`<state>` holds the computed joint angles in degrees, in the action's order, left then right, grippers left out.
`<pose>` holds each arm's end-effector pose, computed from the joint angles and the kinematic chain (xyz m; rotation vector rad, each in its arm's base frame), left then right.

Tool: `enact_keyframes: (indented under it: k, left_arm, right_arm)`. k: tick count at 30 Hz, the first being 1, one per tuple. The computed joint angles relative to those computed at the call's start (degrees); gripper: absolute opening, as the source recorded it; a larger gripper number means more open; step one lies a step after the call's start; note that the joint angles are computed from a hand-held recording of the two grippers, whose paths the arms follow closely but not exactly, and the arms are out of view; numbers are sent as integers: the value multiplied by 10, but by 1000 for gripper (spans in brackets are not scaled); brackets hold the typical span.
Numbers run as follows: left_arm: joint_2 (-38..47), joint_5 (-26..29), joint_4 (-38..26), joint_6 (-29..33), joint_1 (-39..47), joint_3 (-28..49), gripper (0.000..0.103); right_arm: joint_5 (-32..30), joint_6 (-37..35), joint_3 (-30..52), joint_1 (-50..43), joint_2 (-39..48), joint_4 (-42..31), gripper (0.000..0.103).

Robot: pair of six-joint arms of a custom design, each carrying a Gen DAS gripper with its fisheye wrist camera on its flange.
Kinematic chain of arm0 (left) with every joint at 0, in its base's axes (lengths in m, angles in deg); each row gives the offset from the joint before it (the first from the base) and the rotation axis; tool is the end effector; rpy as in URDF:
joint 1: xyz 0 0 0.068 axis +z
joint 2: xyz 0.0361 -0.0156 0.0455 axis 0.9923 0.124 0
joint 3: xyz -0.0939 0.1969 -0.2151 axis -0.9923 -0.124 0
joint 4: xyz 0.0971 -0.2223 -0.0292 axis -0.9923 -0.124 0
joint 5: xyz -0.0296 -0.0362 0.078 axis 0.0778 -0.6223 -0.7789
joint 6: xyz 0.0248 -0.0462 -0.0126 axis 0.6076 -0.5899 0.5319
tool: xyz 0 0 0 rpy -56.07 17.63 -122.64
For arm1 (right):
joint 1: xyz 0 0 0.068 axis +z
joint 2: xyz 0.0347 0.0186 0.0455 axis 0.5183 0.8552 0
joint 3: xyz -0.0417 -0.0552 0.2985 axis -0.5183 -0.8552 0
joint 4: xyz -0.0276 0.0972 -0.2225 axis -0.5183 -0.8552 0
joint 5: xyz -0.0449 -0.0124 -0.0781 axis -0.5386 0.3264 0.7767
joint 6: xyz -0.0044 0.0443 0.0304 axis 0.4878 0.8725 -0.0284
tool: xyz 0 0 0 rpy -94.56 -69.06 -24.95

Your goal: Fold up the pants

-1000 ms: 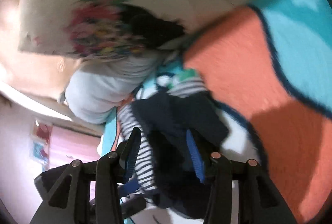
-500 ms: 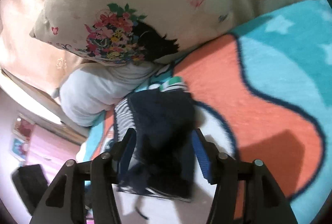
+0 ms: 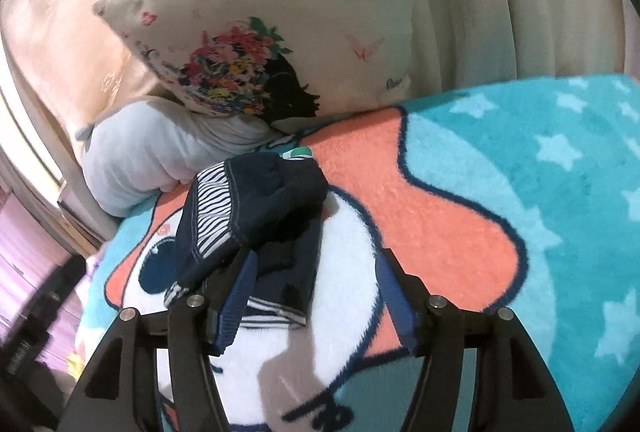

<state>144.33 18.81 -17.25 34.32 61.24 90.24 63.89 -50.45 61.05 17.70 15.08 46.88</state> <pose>0.2514 -0.0909 0.1450 0.0512 2.1223 -0.0983 0.2666 -0.0494 0.1163 0.2854 2.3512 0.4591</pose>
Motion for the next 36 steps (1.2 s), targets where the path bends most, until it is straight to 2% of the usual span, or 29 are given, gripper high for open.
enact_keyframes:
  k: [8, 12, 22, 29, 36]
  left_arm:
    - [-69, -72, -30, -39, -20, -36, 99]
    - [-98, -56, -57, -39, -17, -49, 100]
    - [-162, -82, -91, -36, -59, -85, 100]
    - [-158, -93, -96, -36, -89, -86, 101]
    - [-158, -93, -118, -35, -103, -79, 101]
  right_arm:
    - [27, -17, -51, 32, -50, 11, 68]
    - [51, -22, -79, 47, -75, 13, 69]
    - [93, -28, -129, 70, -151, -14, 73]
    - [137, -39, -144, 91, -169, -27, 75]
    - [146, -48, -153, 67, -167, -27, 76]
